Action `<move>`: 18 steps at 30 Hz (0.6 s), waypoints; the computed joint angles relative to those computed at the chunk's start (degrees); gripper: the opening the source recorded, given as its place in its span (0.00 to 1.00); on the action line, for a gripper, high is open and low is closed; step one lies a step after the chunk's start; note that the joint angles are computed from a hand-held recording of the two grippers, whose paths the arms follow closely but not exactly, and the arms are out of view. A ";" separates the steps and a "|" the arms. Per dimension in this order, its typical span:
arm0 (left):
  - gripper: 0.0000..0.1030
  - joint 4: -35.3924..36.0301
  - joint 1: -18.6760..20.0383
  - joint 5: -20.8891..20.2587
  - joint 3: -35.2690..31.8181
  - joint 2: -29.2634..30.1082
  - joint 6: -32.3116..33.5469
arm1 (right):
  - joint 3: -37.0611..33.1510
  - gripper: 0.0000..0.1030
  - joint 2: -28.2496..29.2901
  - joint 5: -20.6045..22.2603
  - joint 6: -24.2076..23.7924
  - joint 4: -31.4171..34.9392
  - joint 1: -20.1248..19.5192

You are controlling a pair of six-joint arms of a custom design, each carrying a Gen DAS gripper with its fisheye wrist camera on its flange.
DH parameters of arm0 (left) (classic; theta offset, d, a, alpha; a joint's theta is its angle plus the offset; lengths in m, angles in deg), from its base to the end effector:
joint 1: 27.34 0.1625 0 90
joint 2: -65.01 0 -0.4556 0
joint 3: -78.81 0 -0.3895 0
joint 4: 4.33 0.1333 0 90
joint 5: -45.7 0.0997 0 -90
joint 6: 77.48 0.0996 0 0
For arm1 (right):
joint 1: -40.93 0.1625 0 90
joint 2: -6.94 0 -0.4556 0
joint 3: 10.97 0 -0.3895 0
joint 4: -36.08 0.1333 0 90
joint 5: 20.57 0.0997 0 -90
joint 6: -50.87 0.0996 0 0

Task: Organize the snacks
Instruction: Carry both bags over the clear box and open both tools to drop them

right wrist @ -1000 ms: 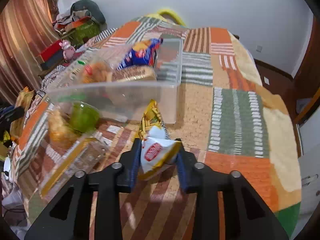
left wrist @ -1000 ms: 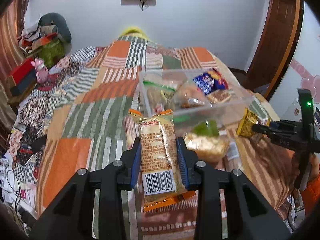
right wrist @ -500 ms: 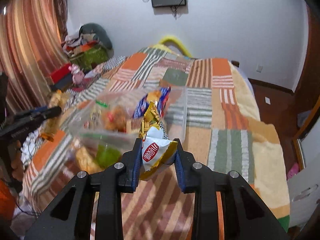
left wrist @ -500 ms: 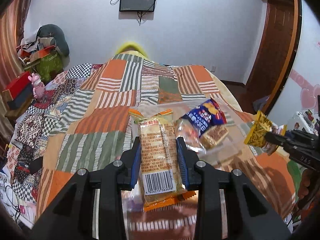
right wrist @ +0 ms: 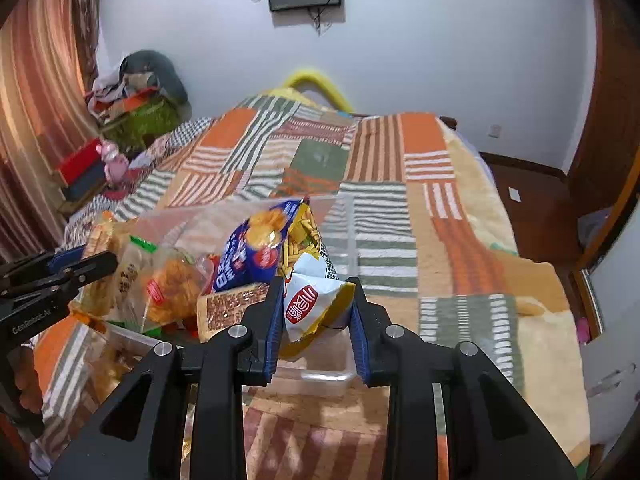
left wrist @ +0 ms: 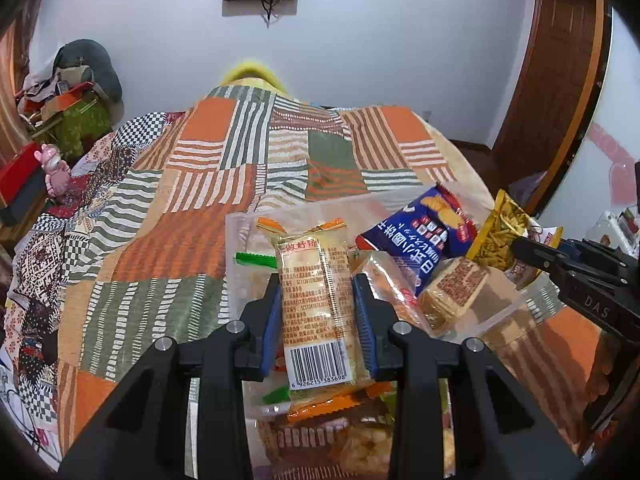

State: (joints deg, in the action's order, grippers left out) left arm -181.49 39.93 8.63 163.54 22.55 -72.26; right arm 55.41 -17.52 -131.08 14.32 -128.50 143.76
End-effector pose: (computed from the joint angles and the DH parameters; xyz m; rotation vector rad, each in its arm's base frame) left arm -0.0887 -0.7623 0.2359 0.0897 2.1809 -1.0349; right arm 0.2822 -0.7960 0.0662 0.9631 -2.4256 0.6504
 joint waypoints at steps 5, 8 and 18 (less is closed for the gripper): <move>0.32 2.11 0.68 -0.65 -0.57 0.69 -0.72 | 0.92 0.27 -0.17 -1.00 -1.37 -0.28 0.13; 0.35 1.74 0.54 -0.20 0.14 0.70 0.04 | 1.46 0.28 -0.60 -1.65 -1.80 0.85 0.08; 0.57 2.17 -1.02 0.25 6.61 -3.26 -2.97 | 6.49 0.64 -4.01 -1.51 -2.73 -0.19 0.61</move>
State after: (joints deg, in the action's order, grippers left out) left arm -179.32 38.91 8.88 170.15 19.28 -75.23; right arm 61.90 -21.53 -132.59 11.60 -128.69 144.36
